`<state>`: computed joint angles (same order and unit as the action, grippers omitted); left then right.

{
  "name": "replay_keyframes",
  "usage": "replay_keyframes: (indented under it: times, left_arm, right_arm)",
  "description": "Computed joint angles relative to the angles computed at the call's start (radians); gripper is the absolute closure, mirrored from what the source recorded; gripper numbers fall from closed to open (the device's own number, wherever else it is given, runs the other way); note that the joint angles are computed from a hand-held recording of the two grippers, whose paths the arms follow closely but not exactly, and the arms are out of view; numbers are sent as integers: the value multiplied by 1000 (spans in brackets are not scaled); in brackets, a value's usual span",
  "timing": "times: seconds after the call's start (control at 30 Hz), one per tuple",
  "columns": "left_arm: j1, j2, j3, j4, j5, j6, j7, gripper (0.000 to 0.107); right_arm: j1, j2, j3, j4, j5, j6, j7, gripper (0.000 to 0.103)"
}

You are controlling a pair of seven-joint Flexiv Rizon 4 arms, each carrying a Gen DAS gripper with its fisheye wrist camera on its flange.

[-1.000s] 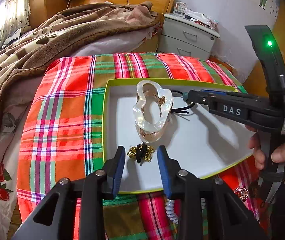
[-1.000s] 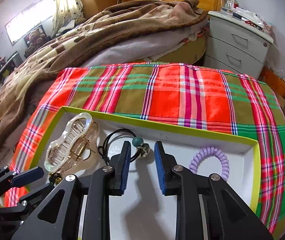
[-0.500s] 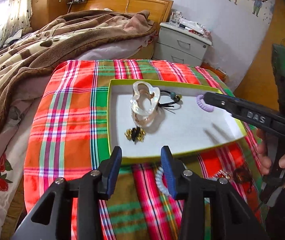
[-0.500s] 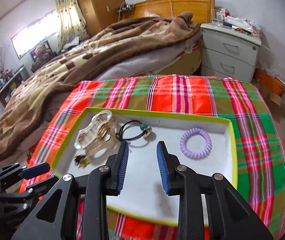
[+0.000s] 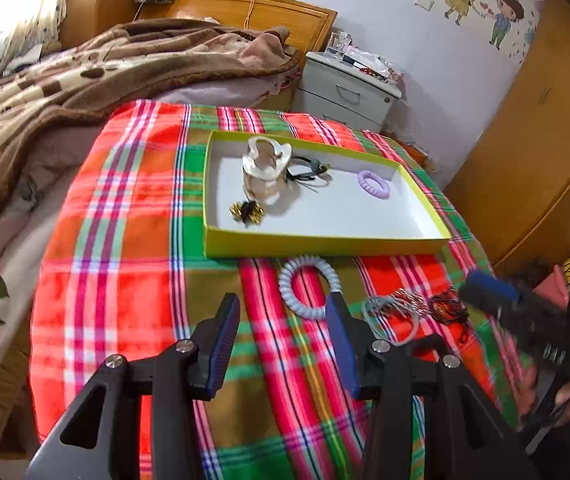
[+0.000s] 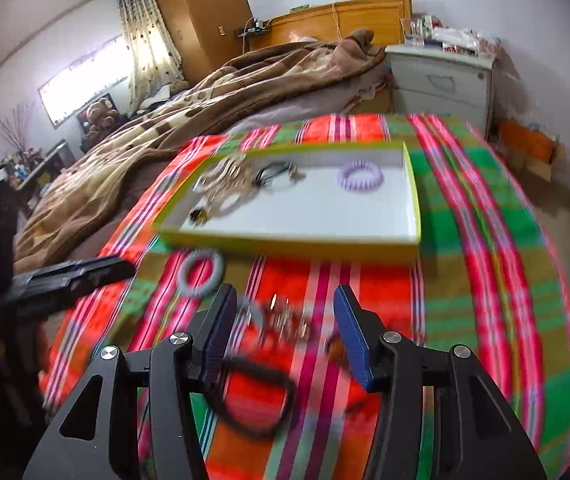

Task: Organize jewelry
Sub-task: 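Grasp the black band with the right tool while the left tool moves toward the white coil tie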

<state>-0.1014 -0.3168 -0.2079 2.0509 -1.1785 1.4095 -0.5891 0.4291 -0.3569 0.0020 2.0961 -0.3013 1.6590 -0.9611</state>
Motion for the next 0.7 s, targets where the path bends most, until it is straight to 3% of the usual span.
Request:
replay_keyframes:
  times: [0.13,0.23,0.33,0.43,0.5,0.7]
  left_arm:
    - [-2,4,0,17,-27,-21,17,53]
    - [-1,1,32,23,44,-91,-41,51]
    - [-9,1,58,41,157,-88,-90,51]
    - [16,21,14,65,88,-91,-14,51]
    - [11,25,16,67,73,-97,-9,51]
    - [-1,22,35,63,60,-112,-29,52]
  right_arm:
    - [156,24,-170,69,-57,-7,70,52]
    - [204,23,-219,89,-100,-20,103,52]
    - [209,16,-222,96,-124,-20,119,52]
    - [206,6,-217,93,-138,-26,121,52]
    - [239,4,-256,99,-159,-23,139,58]
    - [245,-7,-270,94,-176,-14,137,63]
